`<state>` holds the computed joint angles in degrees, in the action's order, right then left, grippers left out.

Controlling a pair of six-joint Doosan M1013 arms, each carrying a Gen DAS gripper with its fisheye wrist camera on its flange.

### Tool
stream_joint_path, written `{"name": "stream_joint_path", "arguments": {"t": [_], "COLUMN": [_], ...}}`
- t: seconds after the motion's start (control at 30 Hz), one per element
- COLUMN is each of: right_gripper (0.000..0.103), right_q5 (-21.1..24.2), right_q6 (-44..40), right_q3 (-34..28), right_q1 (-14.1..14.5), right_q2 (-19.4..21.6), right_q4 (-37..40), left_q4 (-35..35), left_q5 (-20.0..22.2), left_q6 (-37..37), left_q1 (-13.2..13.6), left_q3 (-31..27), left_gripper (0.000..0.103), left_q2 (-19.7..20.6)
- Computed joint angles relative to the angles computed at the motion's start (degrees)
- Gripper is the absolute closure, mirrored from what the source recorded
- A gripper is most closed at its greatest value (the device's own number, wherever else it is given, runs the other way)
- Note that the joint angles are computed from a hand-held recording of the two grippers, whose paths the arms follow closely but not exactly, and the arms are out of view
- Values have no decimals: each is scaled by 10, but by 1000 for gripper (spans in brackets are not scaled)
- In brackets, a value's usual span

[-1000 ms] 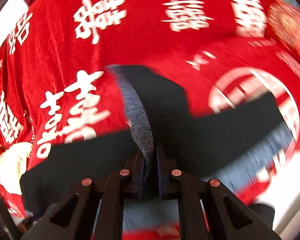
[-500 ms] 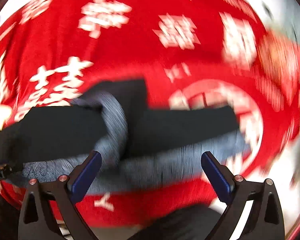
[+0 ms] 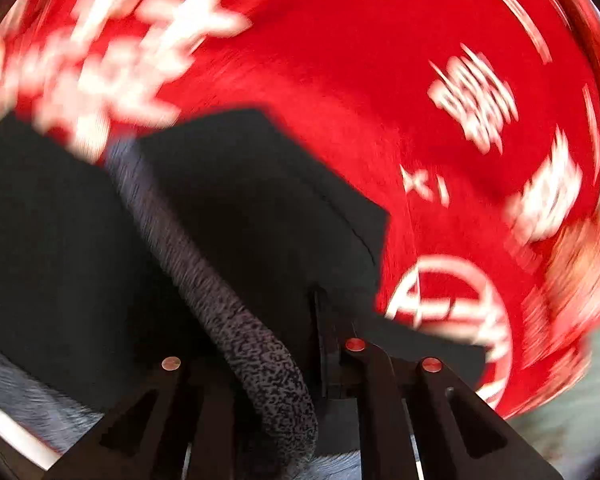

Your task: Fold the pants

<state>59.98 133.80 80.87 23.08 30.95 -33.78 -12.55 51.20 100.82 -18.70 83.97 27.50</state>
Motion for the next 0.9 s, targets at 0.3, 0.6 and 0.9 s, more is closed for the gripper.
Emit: {"name": "stream_joint_path", "arguments": {"t": [0.3, 0.6, 0.9], "right_gripper": [92, 42, 87], "right_q5": [-293, -372, -365], "right_q6": [399, 443, 556], "right_q3": [277, 334, 343], "right_q1": [-60, -94, -107], "right_q2": [-185, -194, -212], "right_q4": [15, 48, -118], "left_q4": [10, 30, 45], "left_q5": [3, 7, 10], "left_q6": [-2, -16, -35], "left_q1": [-10, -15, -19], "left_q3": [-4, -7, -10], "left_gripper": [26, 26, 26], "left_q2": [2, 5, 7]}}
